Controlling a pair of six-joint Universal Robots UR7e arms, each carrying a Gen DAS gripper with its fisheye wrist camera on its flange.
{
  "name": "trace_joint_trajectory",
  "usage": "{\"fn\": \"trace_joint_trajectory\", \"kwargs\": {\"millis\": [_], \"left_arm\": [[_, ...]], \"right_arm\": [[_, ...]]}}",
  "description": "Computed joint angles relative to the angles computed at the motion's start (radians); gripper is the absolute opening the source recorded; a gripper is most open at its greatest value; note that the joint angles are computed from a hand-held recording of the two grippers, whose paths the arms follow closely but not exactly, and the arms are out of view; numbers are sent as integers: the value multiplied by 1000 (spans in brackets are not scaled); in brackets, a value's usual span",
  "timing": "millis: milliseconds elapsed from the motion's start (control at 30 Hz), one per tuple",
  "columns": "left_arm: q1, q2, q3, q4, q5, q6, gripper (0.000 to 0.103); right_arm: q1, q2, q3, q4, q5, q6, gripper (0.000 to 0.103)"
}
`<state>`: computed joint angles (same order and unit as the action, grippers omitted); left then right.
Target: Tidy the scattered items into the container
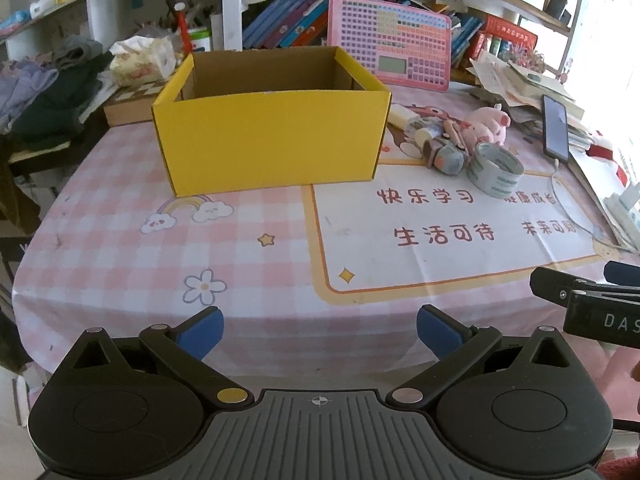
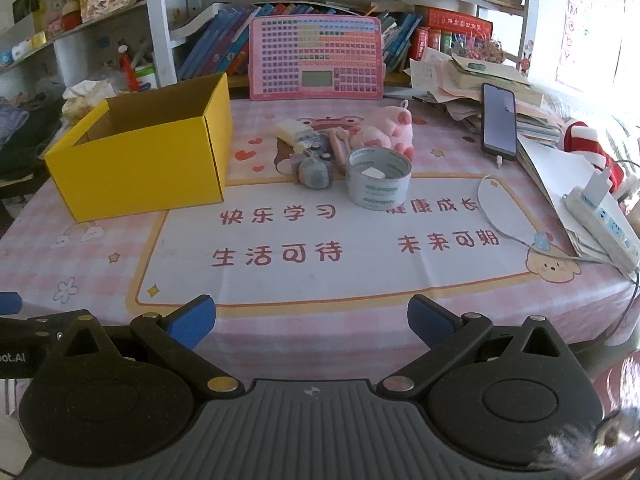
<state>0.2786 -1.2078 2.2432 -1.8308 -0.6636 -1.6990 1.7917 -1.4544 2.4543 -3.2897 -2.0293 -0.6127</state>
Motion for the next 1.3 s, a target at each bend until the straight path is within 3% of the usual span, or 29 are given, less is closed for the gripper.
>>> {"fn": "trace_joint_trajectory", "kwargs": {"millis": [300,667,867,1300], "left_arm": [[-6,-19,6,8,35,-14,103],[42,10,-5,-94,68,86,103],[75,42,2,-261,82,245,103],[193,188,-60,-741,119,731,102]], "right_arm": [[14,14,-13,0,9,-12,103],[-1,50,-56,-8,13,-23,103],[-28,62,-76,-5,37,-25,103],[-70,156,-213,8,74,-63,101]]}}
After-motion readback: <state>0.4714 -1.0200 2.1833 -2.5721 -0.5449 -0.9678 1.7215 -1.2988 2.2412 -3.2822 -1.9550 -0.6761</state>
